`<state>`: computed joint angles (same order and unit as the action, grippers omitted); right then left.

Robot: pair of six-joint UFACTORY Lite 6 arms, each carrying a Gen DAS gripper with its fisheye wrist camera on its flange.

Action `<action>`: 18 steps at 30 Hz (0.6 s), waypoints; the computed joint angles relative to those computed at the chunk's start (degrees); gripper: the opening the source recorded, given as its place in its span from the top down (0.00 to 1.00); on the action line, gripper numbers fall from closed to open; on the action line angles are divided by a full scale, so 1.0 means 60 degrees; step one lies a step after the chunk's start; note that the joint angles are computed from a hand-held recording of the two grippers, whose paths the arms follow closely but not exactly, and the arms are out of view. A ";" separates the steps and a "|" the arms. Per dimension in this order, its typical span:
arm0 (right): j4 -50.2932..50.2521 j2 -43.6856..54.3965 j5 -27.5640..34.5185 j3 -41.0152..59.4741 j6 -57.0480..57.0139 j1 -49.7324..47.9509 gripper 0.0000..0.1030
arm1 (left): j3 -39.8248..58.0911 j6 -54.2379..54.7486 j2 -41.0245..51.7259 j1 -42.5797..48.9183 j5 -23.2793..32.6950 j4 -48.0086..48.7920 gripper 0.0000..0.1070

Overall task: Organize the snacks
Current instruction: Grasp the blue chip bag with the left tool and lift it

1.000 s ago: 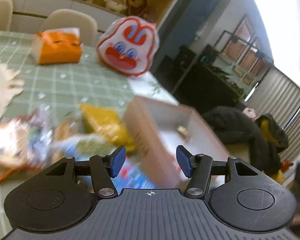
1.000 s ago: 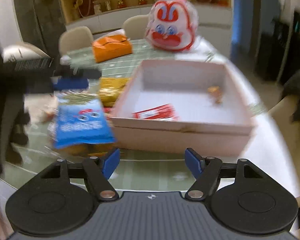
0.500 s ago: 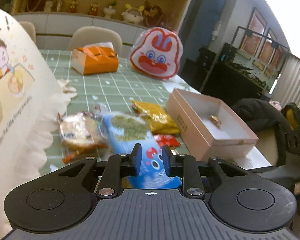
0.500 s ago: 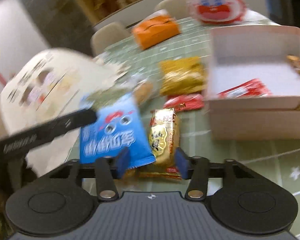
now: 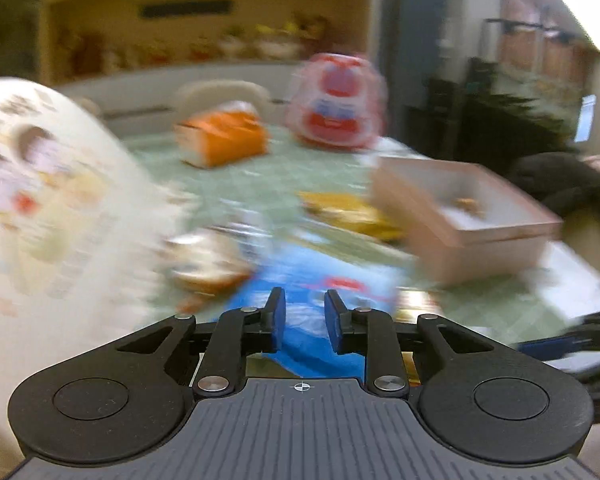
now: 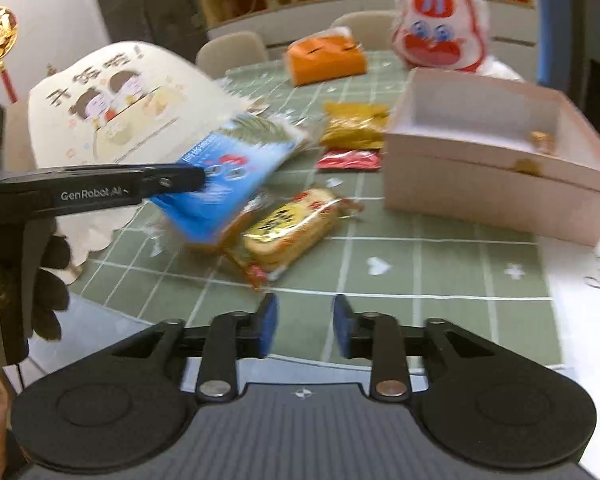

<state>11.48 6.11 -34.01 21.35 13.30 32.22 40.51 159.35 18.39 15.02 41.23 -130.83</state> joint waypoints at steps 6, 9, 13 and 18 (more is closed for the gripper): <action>-0.0938 0.0444 -0.0466 0.0363 0.1336 -0.0678 0.37 | 0.0699 -0.2091 0.0390 0.0988 0.0152 0.1931 0.72; -0.1358 0.1087 -0.0490 0.1056 0.2004 -0.0891 0.36 | 0.1271 -0.4137 0.0753 0.1464 0.0794 0.3669 0.72; -0.1424 0.1918 -0.0335 0.2162 0.2372 -0.1003 0.36 | 0.1649 -0.4690 0.1041 0.1564 0.1317 0.3327 0.72; -0.0812 0.3084 0.0468 0.3961 0.1663 -0.0884 0.34 | 0.2470 -0.4878 0.1648 0.0955 0.0962 0.3061 0.72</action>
<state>6.61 24.62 -31.20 45.12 23.28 26.92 55.33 130.09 28.28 20.75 47.01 -112.46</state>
